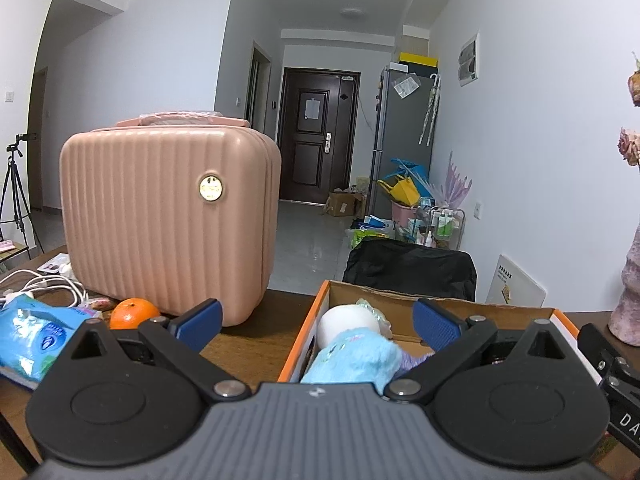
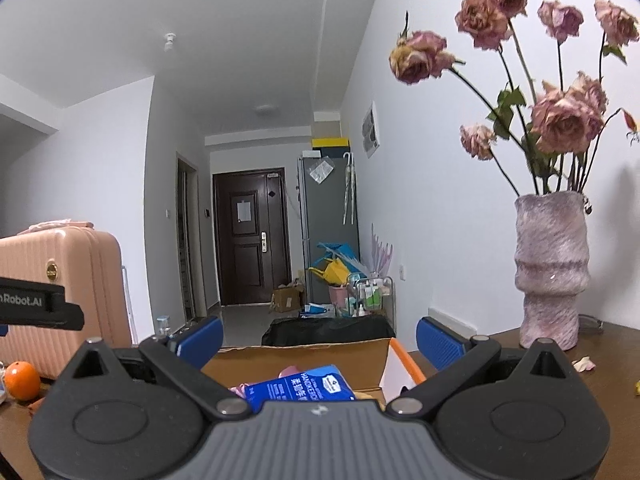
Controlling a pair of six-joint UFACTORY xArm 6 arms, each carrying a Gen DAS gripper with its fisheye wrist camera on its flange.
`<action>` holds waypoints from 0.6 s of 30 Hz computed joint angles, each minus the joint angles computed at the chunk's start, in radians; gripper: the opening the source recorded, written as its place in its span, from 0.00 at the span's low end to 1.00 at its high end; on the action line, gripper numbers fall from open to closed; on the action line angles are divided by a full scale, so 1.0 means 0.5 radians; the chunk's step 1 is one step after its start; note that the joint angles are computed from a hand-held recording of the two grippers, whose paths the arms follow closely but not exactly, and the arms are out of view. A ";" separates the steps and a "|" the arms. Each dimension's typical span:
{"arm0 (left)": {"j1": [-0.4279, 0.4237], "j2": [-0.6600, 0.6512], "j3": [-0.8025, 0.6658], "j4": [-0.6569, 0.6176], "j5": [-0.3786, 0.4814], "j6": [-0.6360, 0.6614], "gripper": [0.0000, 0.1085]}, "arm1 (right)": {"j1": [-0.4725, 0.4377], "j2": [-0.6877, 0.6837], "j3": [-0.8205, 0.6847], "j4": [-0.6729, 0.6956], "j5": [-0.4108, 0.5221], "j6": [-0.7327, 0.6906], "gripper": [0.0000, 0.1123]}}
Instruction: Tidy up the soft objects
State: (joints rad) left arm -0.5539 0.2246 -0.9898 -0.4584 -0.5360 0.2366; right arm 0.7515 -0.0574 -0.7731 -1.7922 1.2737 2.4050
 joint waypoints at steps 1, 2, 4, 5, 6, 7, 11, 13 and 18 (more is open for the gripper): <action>0.006 -0.025 0.033 0.022 -0.006 -0.021 0.95 | 0.019 -0.012 0.013 0.011 0.018 -0.005 0.92; 0.013 -0.050 0.068 0.042 -0.017 -0.038 0.95 | 0.041 -0.025 0.028 0.025 0.038 -0.010 0.92; 0.023 -0.105 0.147 0.081 -0.045 -0.069 0.95 | 0.080 -0.051 0.055 0.051 0.067 -0.018 0.92; 0.027 -0.133 0.184 0.093 -0.054 -0.080 0.95 | 0.100 -0.066 0.070 0.065 0.081 -0.021 0.92; 0.034 -0.159 0.221 0.113 -0.061 -0.098 0.95 | 0.125 -0.080 0.084 0.082 0.099 -0.025 0.92; 0.039 -0.190 0.263 0.132 -0.066 -0.111 0.95 | 0.148 -0.096 0.100 0.099 0.116 -0.028 0.92; 0.034 -0.290 0.412 0.121 -0.113 -0.070 0.95 | 0.249 -0.164 0.170 0.174 0.193 -0.040 0.92; 0.036 -0.347 0.496 0.128 -0.138 -0.063 0.95 | 0.309 -0.202 0.208 0.215 0.242 -0.045 0.92; 0.063 -0.516 0.712 0.158 -0.170 -0.073 0.95 | 0.482 -0.285 0.292 0.334 0.359 -0.067 0.92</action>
